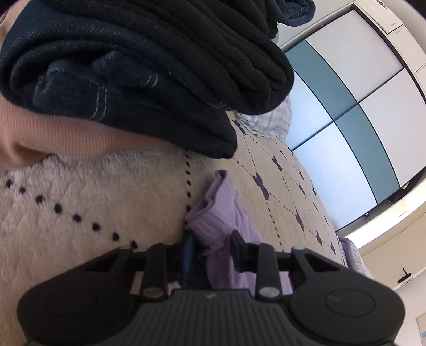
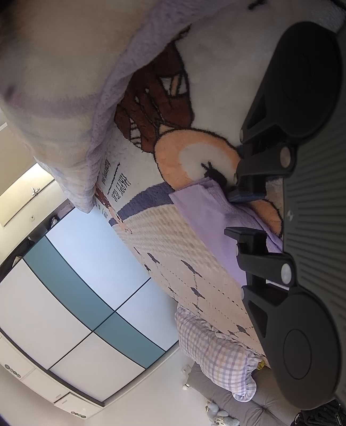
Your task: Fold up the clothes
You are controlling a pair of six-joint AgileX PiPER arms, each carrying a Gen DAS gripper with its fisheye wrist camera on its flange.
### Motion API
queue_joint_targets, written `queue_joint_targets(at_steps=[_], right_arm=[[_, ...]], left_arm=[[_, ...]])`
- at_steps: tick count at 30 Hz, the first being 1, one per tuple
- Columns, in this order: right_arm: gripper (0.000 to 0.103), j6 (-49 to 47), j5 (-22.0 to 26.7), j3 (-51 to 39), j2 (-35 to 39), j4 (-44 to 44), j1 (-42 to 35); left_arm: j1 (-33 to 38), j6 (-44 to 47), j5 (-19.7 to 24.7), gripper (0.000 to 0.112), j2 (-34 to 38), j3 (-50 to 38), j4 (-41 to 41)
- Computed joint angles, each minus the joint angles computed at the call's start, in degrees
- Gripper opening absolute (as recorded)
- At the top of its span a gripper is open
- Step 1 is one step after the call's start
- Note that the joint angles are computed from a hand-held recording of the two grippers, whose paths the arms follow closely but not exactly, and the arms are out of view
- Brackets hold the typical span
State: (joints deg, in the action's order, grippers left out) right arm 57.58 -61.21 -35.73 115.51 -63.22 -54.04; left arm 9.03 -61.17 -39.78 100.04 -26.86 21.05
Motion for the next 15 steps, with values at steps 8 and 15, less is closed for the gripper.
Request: queue_joint_targets(at_steps=[8, 15], right_arm=[[0.023, 0.09, -0.15, 0.07, -0.09, -0.14, -0.01], [0.023, 0.44, -0.16, -0.13, 0.11, -0.28, 0.01]], left_arm=[[-3.82, 19.88, 5.55, 0.015, -5.72, 1.22, -12.11], [-1.25, 18.29, 6.29, 0.036, -5.49, 2.34, -10.27]])
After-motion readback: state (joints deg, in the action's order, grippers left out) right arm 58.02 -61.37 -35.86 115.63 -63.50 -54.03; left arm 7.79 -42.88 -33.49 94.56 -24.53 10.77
